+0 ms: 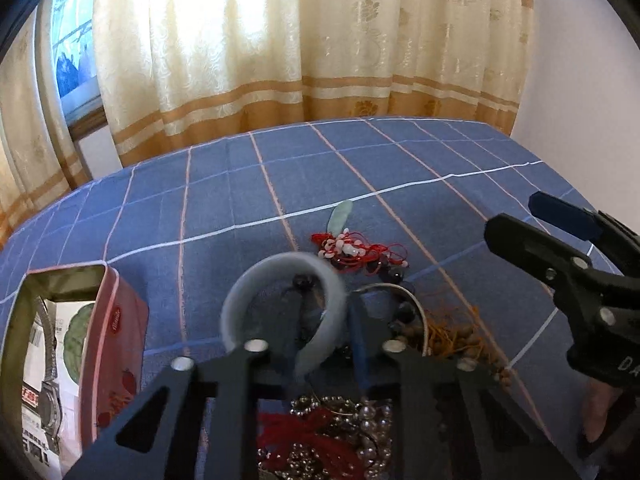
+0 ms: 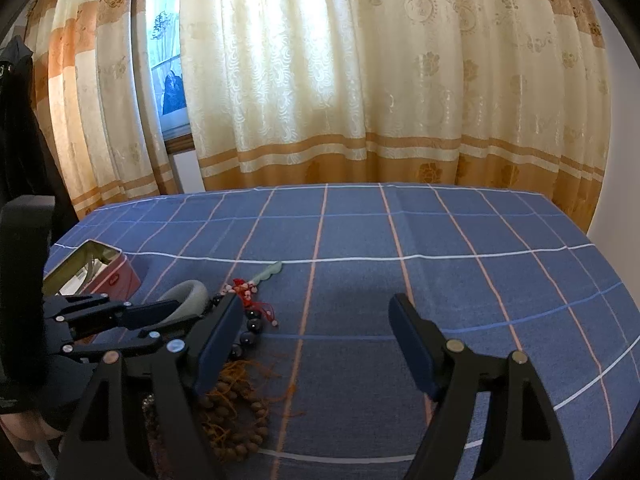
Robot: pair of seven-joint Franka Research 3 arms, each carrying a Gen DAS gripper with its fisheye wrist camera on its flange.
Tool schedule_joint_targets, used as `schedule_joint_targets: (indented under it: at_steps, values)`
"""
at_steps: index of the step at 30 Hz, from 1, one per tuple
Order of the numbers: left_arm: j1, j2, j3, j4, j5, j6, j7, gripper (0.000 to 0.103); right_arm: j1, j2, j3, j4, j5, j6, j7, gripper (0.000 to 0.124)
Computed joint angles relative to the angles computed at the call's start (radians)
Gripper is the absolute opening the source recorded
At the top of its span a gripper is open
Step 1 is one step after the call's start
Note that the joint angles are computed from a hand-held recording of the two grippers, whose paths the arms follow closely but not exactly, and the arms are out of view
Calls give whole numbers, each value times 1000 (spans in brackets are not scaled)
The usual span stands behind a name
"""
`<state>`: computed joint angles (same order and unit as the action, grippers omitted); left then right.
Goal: Organize jewelry
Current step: 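Move the left tool back to the pile and grasp the pale jade bangle, then lift the pale bangle with the left tool while the right tool grasps the pearl strand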
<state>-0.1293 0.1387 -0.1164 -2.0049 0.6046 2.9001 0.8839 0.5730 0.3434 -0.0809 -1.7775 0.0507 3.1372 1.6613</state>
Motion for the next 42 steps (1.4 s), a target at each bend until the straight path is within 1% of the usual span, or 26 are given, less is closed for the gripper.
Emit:
schedule_joint_targets:
  at_steps: [1,2,4,6,8,11,13,16,19,21,22,23,24,25,27,30,32,33,34,35,36,37,39,40,41,42]
  values:
    - [-5,-1,4,0,16,-2,-12,13,0,0,0,0,1,-1,1,78]
    - [-6,0,6,2,25,-5,-21,13,-5,-1,5,0,5,-2,-1,78]
    - [0,-8,9,-11,23,19,-35,13,-10,0,11,2,9,-7,-2,78]
    - [-16,-23,39,-21,125,31,-150,13,-8,0,9,5,8,-12,0,78]
    - [-17,-33,49,-25,210,38,-235,13,-7,0,8,7,2,-17,0,78]
    - [-18,-55,58,-26,392,16,-417,13,-9,4,12,16,-7,-33,-3,78]
    - [-4,-71,48,-33,467,2,-494,13,-21,7,27,23,-7,-46,-14,78]
    - [16,-108,29,-58,579,-31,-612,13,-23,8,30,24,-13,-48,-13,78]
    - [42,-151,7,-96,669,-34,-717,13,-26,8,35,24,-18,-46,-21,78]
    - [57,-186,-9,-125,737,-59,-798,13,-39,1,57,9,-17,-22,-51,71]
    - [64,-195,-16,-134,751,-64,-820,13,-49,1,74,9,-14,-15,-75,64]
    - [72,-209,-21,-148,774,-65,-851,13,-77,-1,114,4,-4,-7,-121,59]
    - [81,-221,-23,-160,791,-57,-877,13,-97,-2,147,5,9,-14,-161,58]
    - [87,-227,-27,-165,788,-54,-877,13,-134,-3,200,5,33,-29,-217,55]
    - [96,-242,-35,-179,798,-49,-895,13,-189,-7,286,0,86,-52,-325,54]
    - [109,-250,-41,-184,832,-32,-931,13,-217,-21,351,-28,139,-47,-448,54]
    - [115,-252,-43,-187,850,-21,-956,13,-238,-27,389,-38,185,-59,-516,54]
    - [118,-255,-43,-190,865,-16,-979,13,-227,-27,382,-35,190,-73,-530,54]
    - [119,-260,-44,-193,877,-13,-995,13,-197,-25,351,-29,179,-88,-526,53]
    - [120,-262,-46,-194,885,-13,-1002,13,-140,-22,285,-19,143,-103,-489,53]
    - [120,-267,-48,-197,895,-13,-1013,13,-106,-18,247,-9,123,-120,-467,53]
    - [120,-271,-48,-199,900,-11,-1018,13,-94,-14,234,-2,118,-136,-464,51]
    - [120,-275,-50,-197,918,-3,-1031,13,-109,-5,254,17,141,-180,-499,46]
    - [119,-277,-52,-195,926,-9,-1035,13,-107,1,253,29,145,-202,-505,41]
    - [118,-279,-54,-192,936,-14,-1039,13,-105,5,251,38,149,-218,-511,33]
    - [118,-280,-54,-189,947,-13,-1045,13,-113,4,261,38,164,-222,-530,30]
